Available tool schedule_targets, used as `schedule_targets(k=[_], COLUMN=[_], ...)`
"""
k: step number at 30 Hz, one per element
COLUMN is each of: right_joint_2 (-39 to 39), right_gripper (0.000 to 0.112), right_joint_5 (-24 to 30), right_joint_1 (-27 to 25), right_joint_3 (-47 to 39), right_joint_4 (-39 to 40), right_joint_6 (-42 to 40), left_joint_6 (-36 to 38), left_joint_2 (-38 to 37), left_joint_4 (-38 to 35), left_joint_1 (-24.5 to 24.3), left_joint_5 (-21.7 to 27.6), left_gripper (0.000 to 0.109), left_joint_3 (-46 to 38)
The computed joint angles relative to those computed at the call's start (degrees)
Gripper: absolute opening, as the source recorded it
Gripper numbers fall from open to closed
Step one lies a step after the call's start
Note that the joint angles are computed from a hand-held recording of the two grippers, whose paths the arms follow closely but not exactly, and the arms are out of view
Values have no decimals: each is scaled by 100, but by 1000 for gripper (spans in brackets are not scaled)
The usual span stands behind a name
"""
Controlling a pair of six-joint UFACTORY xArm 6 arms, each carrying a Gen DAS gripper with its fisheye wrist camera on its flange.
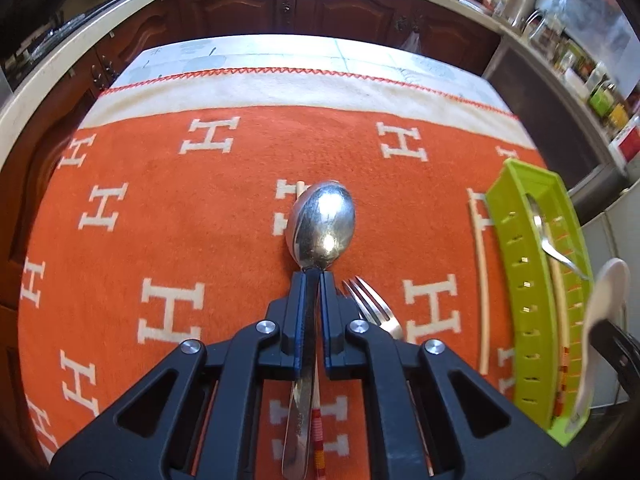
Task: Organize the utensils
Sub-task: 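Grasp a metal spoon with the left tool while the right tool holds the white ceramic spoon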
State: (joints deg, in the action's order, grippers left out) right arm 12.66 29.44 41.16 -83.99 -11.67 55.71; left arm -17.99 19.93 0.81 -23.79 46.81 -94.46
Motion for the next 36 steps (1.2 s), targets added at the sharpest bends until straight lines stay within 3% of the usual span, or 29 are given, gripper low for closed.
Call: schedule_targets(k=[11, 20, 27, 36], right_joint_2=[-287, -585, -788, -861], right_gripper=[5, 5, 5, 5], right_joint_5=[-255, -401, -349, -352], right_joint_1=[-67, -25, 25, 1], right_joint_3=[418, 720, 885, 949], right_joint_4=[-420, -890, -1072, -1012], right_joint_6=[511, 1015, 1223, 1275], left_joint_6=[475, 1255, 833, 1023], left_joint_2=[-1453, -2377, -2099, -1012], left_joint_4=[-831, -1412, -798, -919], left_joint_1=[68, -187, -231, 46], left_joint_5=[-857, -1712, -1274, -885], left_gripper=[4, 0, 0, 0], left_joint_3=[1571, 2353, 2055, 991])
